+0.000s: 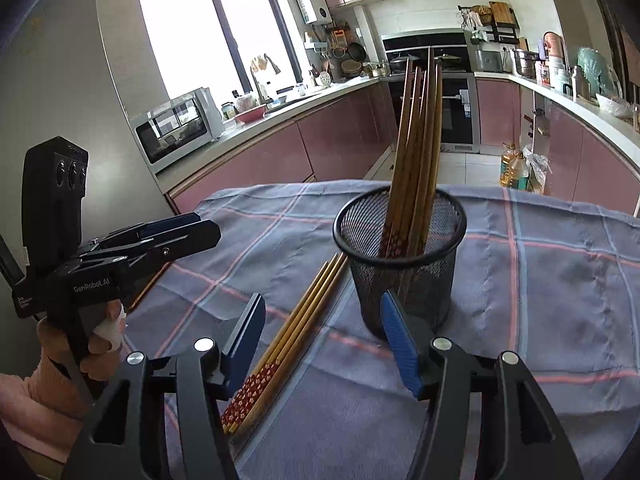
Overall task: Organize utensils
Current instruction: 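Open the left tool and move it back over the chopstick row, then grasp another chopstick from the row with the left tool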
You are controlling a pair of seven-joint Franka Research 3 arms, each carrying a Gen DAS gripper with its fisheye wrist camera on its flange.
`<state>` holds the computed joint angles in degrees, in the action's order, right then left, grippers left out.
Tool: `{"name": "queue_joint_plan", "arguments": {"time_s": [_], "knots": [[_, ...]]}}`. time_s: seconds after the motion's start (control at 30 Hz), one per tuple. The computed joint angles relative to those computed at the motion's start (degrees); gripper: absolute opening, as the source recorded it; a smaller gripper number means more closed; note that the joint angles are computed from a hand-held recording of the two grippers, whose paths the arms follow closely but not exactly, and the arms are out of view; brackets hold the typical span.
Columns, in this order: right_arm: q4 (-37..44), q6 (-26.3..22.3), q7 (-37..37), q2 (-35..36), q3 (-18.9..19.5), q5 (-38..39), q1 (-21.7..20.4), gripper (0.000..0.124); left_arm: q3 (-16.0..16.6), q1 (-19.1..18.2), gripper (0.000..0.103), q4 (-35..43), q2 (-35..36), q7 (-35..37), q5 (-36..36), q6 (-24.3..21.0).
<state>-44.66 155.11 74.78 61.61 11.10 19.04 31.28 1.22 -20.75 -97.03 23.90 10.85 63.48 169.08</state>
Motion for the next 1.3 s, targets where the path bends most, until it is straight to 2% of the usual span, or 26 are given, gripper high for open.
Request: {"name": "queue_joint_plan", "arguments": {"time_s": [0.13, 0.3, 0.9, 1.3], "knots": [[3.2, -3.3, 2.6, 2.4, -1.2, -1.1, 1.3, 0.060, -0.2, -0.8, 0.076, -2.0, -0.6, -1.2, 0.6, -3.2], [1.4, -3.0, 4.4, 2.0, -2.0, -2.1, 2.2, 0.061, -1.5, -0.2, 0.076, -4.2, -1.0, -1.8, -0.1, -4.4], [0.4, -4.5, 7.0, 1.9, -4.1, -6.4, 4.3, 0.061, -3.2, 0.0, 0.076, -5.6, 0.7, 4.0, -7.0, -5.7], [6.3, -7.8, 9.6, 5.3, -5.6, -9.1, 5.7, 0.061, -2.6, -0.6, 0.076, -5.9, 1.3, 5.5, -8.9, -5.3]]}}
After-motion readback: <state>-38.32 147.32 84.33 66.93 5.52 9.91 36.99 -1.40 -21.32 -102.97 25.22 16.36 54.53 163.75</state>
